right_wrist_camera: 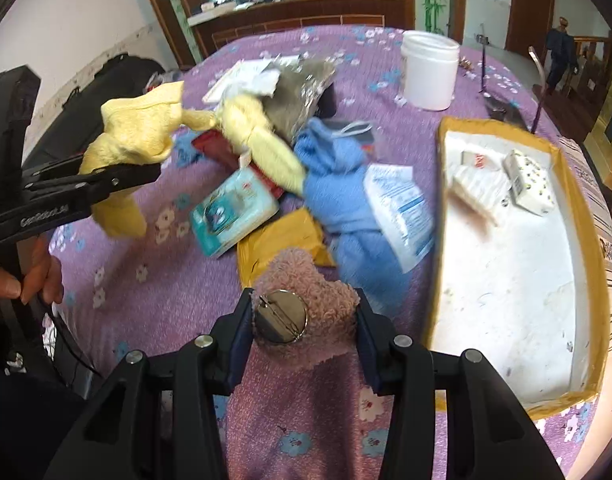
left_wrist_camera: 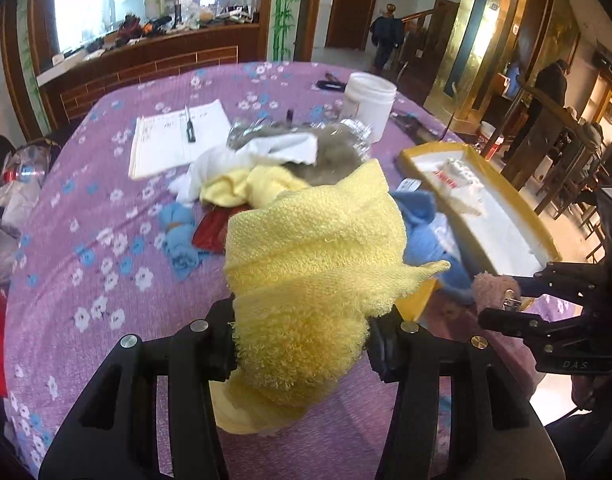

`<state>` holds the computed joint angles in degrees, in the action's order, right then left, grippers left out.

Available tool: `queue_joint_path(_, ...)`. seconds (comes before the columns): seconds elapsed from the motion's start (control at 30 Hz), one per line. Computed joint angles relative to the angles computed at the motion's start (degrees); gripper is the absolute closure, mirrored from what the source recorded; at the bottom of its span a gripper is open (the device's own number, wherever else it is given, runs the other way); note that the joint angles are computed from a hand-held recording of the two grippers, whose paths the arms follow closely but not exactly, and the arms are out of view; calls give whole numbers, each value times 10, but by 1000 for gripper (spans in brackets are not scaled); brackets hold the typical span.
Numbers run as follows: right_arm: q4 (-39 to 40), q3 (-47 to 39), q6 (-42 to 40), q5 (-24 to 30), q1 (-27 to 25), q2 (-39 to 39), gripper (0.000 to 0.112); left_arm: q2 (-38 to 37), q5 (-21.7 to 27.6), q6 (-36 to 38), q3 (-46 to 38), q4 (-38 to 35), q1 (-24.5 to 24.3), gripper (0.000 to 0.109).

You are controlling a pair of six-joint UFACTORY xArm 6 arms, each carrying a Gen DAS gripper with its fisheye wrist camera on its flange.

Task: Organize soft objects
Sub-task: 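Carry the yellow towel with the left gripper while the right gripper holds the pink pad over the tray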

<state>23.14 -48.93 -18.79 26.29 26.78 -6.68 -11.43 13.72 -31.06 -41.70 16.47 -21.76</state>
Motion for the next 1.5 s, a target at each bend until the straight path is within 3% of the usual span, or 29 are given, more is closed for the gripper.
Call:
queue_joint_path(0.4, 16, 13, 16, -19, -59, -25, 67, 54, 24, 101, -93, -109, -64, 59)
queue_joint_path(0.8, 16, 26, 63, -20, -159, -37, 66, 219, 111, 317, -317, -363, -143, 59)
queue_joint_path(1.03, 30, 34, 50, -10, -185, -40, 66, 318, 161, 340, -462, -433, -164, 59)
queue_joint_path(1.23, 41, 33, 33, -11, -205, -43, 66, 347, 158, 398, -522, -553, -165, 59)
queue_joint_path(1.37, 55, 28, 14, 0, -211, -37, 66, 373, 184, 323, -544, -456, -166, 59)
queue_joint_path(1.5, 61, 16, 2, 6, -215, -20, 66, 415, 264, 234, -579, -389, -160, 59)
